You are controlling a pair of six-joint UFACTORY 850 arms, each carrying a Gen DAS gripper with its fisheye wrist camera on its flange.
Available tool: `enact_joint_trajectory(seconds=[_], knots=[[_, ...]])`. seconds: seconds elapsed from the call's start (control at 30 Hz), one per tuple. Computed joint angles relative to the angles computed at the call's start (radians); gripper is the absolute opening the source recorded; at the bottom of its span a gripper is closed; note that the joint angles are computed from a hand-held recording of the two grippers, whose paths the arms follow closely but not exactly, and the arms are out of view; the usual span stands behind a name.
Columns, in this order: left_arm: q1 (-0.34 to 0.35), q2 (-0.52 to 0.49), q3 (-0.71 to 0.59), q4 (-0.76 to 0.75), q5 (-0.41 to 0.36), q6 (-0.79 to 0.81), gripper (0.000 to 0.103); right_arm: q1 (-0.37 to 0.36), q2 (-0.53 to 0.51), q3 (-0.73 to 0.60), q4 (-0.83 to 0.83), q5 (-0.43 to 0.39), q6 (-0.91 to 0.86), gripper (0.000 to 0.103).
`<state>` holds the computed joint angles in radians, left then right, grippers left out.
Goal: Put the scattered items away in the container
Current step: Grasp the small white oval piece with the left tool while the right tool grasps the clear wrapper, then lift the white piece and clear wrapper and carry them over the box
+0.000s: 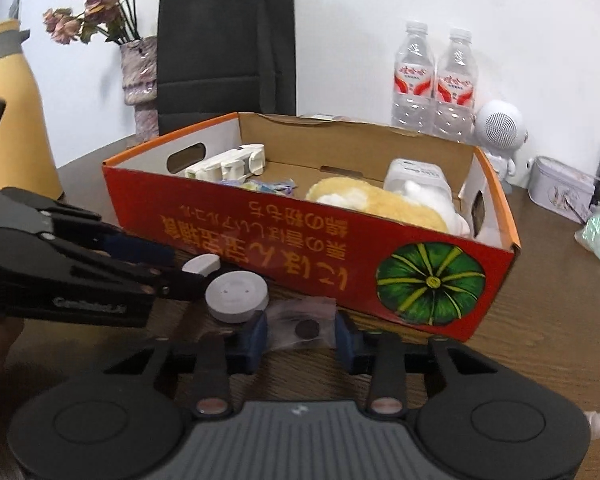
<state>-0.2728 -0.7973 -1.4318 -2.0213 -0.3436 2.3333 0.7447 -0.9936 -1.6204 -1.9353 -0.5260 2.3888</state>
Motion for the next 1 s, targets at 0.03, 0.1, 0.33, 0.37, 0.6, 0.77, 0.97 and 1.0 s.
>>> enact_joint_trajectory(seconds=[0.03,0.1,0.33,0.37,0.6,0.77,0.97,1.0], knots=[[0.000,-0.001,-0.002,0.009,-0.001,-0.017,0.024,0.001,0.000,-0.001,0.000,-0.002,-0.002,0.022],[0.003,-0.002,-0.006,0.034,-0.005,-0.059,0.023,0.002,0.005,0.006,-0.015,-0.002,0.014,0.018],[0.005,0.046,0.069,-0.170,0.018,0.132,0.023,0.012,0.028,0.039,-0.029,-0.014,0.043,0.013],[0.008,0.064,0.096,-0.211,0.013,0.177,0.023,0.017,0.037,0.053,-0.039,-0.021,0.055,0.011],[0.048,0.219,0.338,-0.337,-0.119,0.328,0.023,0.061,0.103,0.155,-0.103,-0.017,0.142,0.004],[0.077,0.284,0.442,-0.302,-0.154,0.301,0.023,0.098,0.150,0.212,-0.072,0.042,0.131,0.026],[0.081,0.263,0.416,-0.271,-0.142,0.252,0.023,0.081,0.167,0.232,-0.217,0.006,0.164,0.045],[0.082,0.259,0.410,-0.262,-0.138,0.239,0.023,0.074,0.166,0.230,-0.301,0.022,0.214,0.050]])
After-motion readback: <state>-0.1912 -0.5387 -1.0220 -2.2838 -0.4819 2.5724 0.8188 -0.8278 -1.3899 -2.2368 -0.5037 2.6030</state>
